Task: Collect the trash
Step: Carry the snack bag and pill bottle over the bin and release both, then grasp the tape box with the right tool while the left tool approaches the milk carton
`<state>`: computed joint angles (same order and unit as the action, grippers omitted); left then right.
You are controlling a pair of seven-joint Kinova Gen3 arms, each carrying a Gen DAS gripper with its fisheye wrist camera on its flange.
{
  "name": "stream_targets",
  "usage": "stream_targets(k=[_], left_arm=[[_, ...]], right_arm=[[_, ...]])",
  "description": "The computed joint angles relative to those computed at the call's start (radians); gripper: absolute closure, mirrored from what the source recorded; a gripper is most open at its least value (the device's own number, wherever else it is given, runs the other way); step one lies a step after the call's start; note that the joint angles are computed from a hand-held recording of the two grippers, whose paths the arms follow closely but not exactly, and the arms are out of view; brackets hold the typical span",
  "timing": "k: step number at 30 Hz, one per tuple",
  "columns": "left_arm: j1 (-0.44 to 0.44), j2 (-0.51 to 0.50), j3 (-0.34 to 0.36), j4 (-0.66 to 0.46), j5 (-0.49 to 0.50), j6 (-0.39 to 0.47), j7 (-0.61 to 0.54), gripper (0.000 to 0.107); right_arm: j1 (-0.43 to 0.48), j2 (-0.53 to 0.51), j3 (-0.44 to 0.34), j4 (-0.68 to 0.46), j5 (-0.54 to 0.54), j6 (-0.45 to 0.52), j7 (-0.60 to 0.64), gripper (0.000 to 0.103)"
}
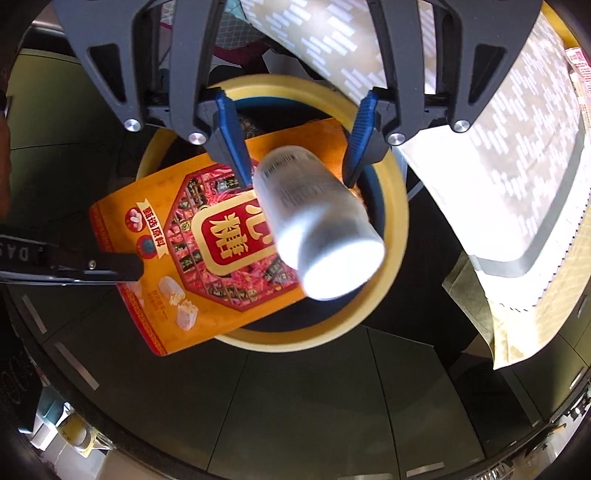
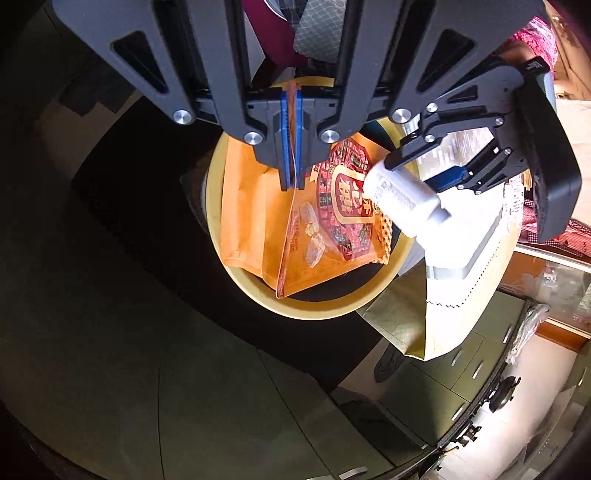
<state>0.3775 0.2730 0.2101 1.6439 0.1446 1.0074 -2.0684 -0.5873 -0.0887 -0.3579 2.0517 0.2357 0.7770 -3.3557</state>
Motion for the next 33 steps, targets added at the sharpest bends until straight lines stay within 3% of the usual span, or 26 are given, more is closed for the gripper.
stream_targets(k=[11,17,23,25,27,30,33], left_arm=[[0.000,-0.011,0.008,-0.052,-0.001,0.088,-0.059,0.056],[-0.061,-0.069,-0.002,-0.078,0.091,0.153,-0.147,0.052],[-0.168,-0.143,-0.052,-0.118,0.187,0.280,-0.259,0.044],[-0.215,-0.175,-0.082,-0.141,0.211,0.331,-0.304,0.042],[-0.271,-0.197,-0.119,-0.175,0.236,0.385,-0.352,0.032],[-0.372,-0.229,-0.189,-0.243,0.262,0.453,-0.413,0.019],[-0.463,-0.236,-0.245,-0.303,0.284,0.471,-0.445,0.012]], right_arm=[[0.004,-0.030,-0.009,-0.009,0.004,0.009,0.002,0.095],[0.029,-0.068,-0.045,-0.010,0.032,0.029,-0.030,0.076],[0.039,-0.101,-0.113,-0.086,0.087,0.169,-0.073,0.060],[0.035,-0.104,-0.132,-0.119,0.107,0.223,-0.086,0.060],[0.026,-0.100,-0.163,-0.162,0.148,0.286,-0.112,0.060],[0.002,-0.089,-0.184,-0.208,0.203,0.296,-0.123,0.059],[-0.034,-0.042,-0.171,-0.265,0.240,0.280,-0.082,0.058]])
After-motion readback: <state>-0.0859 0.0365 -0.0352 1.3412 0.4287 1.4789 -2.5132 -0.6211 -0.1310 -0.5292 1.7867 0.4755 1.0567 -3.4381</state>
